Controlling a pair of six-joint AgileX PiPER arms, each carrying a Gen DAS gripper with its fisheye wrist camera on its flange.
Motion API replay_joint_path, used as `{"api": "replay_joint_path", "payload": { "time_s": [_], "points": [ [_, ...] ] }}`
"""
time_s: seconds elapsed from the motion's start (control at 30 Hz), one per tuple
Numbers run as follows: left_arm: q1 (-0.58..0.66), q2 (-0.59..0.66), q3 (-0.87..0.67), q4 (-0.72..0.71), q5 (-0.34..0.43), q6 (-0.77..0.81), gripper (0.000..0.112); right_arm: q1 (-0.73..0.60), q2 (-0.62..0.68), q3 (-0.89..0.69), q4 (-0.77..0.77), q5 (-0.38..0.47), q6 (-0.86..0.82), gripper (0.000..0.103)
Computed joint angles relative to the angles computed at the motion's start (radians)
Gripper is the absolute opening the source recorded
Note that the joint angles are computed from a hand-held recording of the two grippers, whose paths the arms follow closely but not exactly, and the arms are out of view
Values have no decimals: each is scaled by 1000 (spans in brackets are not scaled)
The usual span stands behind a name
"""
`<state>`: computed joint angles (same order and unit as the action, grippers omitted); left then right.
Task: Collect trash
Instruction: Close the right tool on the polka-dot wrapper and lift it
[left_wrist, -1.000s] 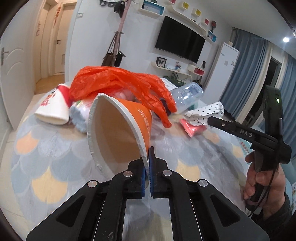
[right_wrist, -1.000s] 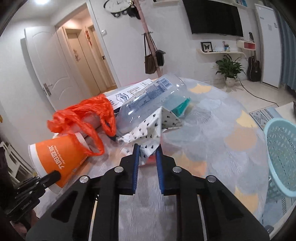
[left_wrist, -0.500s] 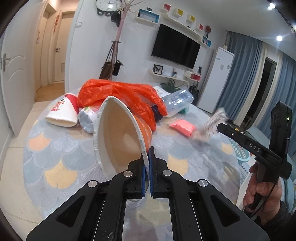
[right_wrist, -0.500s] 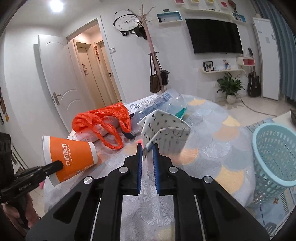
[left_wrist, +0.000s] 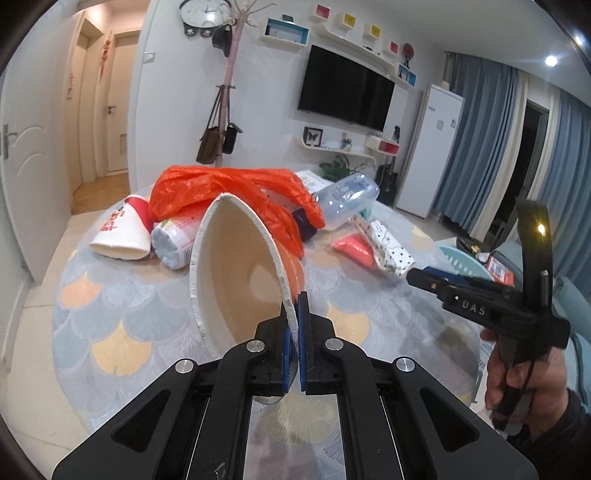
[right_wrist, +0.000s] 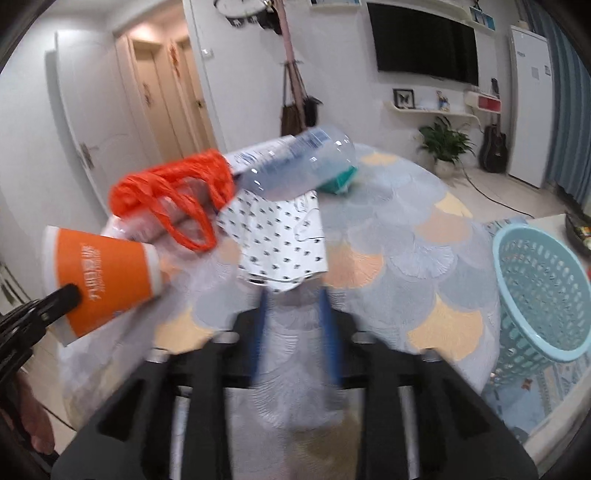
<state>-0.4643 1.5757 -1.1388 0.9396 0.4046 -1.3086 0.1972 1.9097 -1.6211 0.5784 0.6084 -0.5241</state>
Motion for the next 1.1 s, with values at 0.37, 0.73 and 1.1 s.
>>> {"api": "replay_joint_path", "payload": {
  "time_s": [0.37,0.73,1.1],
  "points": [
    [-16,3,-1,-6,15,-2,2,-5,219,-383,-32,209,117,89],
    [-15,7,1,16,14,-33,2,-15,291,-474,-51,252,208,24],
    [-88,-86,61,310,61,-277,1,-50,56,-99,257,62,-124,19]
  ]
}}
